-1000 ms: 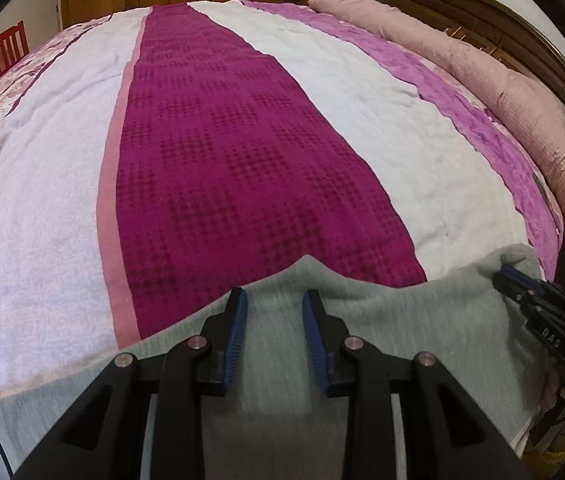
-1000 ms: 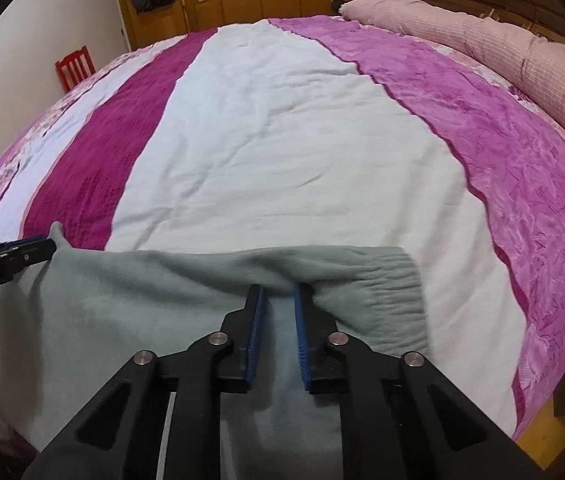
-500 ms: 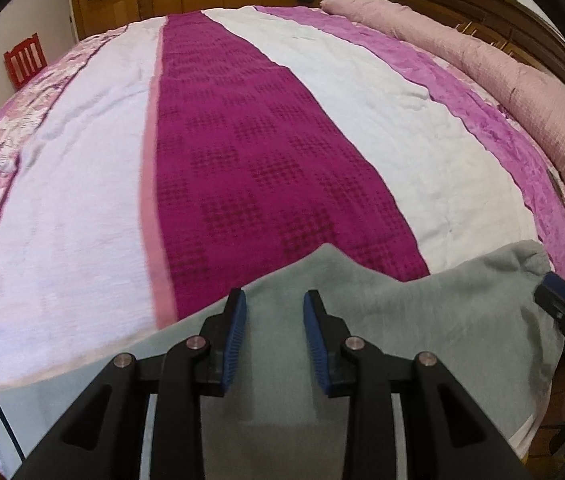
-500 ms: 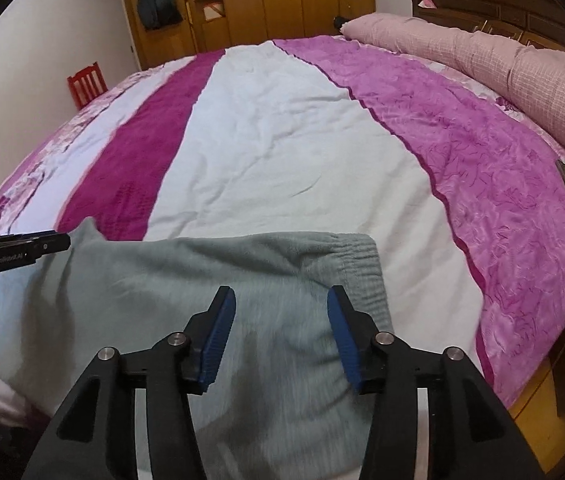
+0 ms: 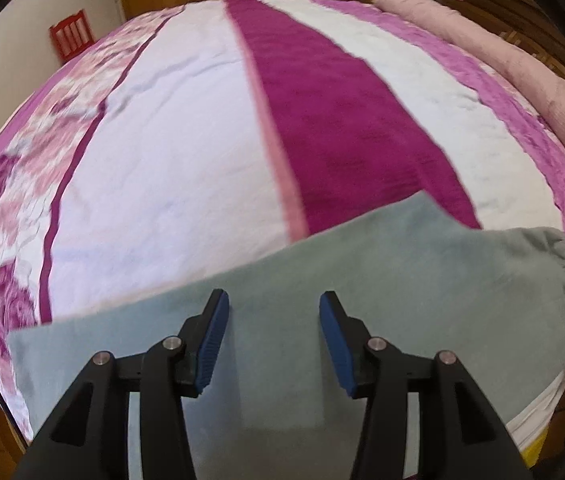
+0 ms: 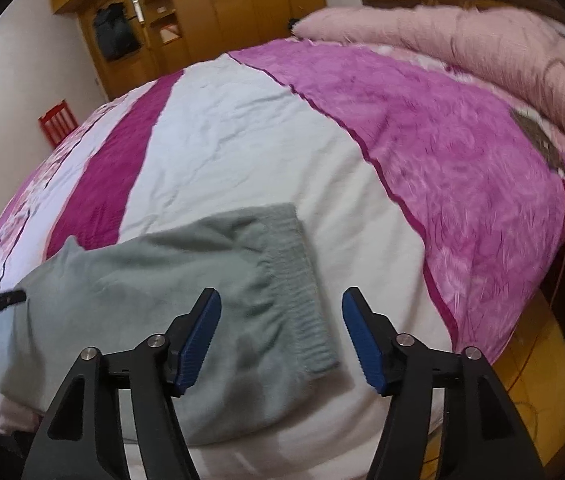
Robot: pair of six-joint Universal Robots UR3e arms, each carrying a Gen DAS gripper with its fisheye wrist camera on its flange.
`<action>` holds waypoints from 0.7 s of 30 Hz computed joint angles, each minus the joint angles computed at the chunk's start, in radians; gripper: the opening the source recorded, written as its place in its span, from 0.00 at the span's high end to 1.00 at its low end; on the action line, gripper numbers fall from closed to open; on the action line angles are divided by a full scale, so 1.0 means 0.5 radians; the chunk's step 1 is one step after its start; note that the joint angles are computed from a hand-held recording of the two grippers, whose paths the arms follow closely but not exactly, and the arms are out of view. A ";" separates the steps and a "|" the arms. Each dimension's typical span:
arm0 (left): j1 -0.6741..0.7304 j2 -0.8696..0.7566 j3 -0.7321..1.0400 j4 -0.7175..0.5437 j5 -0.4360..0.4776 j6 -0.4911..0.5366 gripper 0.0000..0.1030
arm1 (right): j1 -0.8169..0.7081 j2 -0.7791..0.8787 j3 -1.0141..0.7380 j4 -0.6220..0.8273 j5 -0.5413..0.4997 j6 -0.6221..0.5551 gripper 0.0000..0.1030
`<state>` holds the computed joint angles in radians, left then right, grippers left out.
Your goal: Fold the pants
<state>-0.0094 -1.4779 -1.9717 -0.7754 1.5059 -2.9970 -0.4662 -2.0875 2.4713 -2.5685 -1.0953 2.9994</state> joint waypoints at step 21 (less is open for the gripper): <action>0.132 0.030 -0.202 0.145 -0.004 -0.017 0.29 | -0.200 0.242 0.289 -0.278 0.354 -0.084 0.31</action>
<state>0.0566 -1.4629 -2.0727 -0.7031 1.5040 -3.0056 -0.5661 -1.9663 2.6156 -2.7077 -0.9181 2.9574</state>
